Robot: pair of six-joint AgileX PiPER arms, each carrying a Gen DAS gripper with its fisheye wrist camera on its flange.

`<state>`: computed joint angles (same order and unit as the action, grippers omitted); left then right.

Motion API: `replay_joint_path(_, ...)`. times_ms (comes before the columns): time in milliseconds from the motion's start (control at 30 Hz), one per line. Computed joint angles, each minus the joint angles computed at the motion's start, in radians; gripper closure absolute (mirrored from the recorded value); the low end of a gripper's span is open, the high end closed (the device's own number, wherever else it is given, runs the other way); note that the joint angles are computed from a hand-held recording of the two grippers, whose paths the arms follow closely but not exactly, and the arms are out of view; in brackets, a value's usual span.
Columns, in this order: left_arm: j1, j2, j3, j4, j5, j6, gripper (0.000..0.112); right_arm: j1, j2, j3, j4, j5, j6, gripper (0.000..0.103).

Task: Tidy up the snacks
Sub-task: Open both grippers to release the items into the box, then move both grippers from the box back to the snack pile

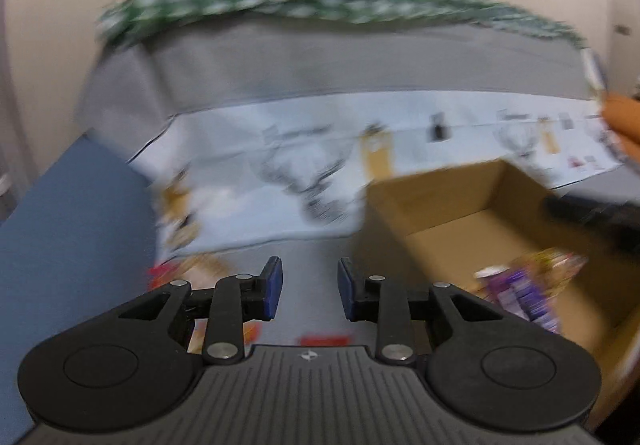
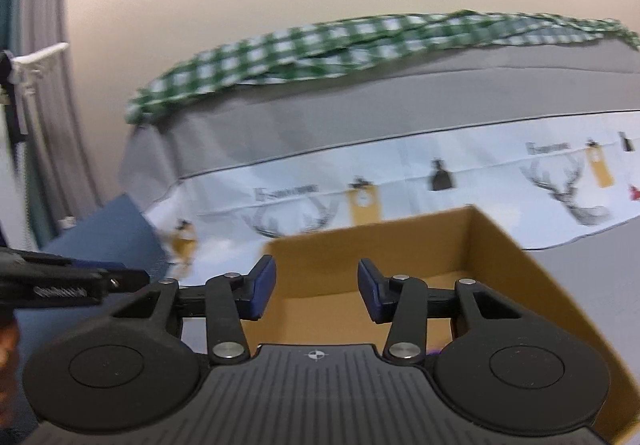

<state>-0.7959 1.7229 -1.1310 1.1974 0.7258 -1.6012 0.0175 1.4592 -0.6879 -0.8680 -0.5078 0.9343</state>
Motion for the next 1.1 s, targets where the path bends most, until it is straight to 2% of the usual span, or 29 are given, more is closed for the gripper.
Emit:
replay_joint_path(67, 0.028, 0.005, 0.011, -0.068, 0.044, 0.003, 0.079, 0.029, -0.008, 0.007, 0.001, -0.015, 0.002, 0.056)
replay_joint_path(167, 0.067, 0.011, 0.086, -0.024, 0.012, -0.071, 0.079, 0.08, -0.013, 0.011, 0.015, -0.022, -0.006, 0.056)
replay_joint_path(233, 0.096, 0.055, 0.063, -0.099, 0.035, 0.04, 0.078, 0.11, -0.013, 0.01, 0.008, -0.026, 0.006, 0.056)
replay_joint_path(300, 0.106, 0.09, 0.039, -0.117, 0.077, 0.099, 0.077, 0.147, -0.011, 0.006, 0.009, -0.017, 0.005, 0.056)
replay_joint_path(367, 0.124, 0.111, 0.031, -0.142, 0.089, 0.123, 0.064, 0.184, -0.005, -0.002, 0.013, -0.002, 0.001, 0.056)
replay_joint_path(433, 0.152, 0.135, 0.008, -0.201, 0.097, 0.178, 0.057, 0.221, 0.001, -0.01, 0.024, 0.014, -0.003, 0.056)
replay_joint_path(500, 0.164, 0.168, -0.014, -0.224, 0.109, 0.212, 0.057, 0.258, 0.006, -0.017, 0.039, 0.034, -0.012, 0.056)
replay_joint_path(633, 0.169, 0.217, -0.048, -0.246, 0.097, 0.272, 0.047, 0.33, 0.035, -0.053, 0.024, 0.115, 0.032, 0.055)
replay_joint_path(700, 0.169, 0.239, -0.069, -0.267, 0.112, 0.296, 0.047, 0.365, 0.057, -0.072, -0.003, 0.15, 0.07, 0.055)
replay_joint_path(1033, 0.195, 0.238, -0.049, -0.238, 0.059, 0.267, 0.047, 0.496, 0.151, -0.154, 0.076, 0.285, 0.028, 0.055)
replay_joint_path(1100, 0.199, 0.238, -0.052, -0.239, 0.059, 0.265, 0.05, 0.508, 0.165, -0.168, 0.083, 0.305, 0.031, 0.055)
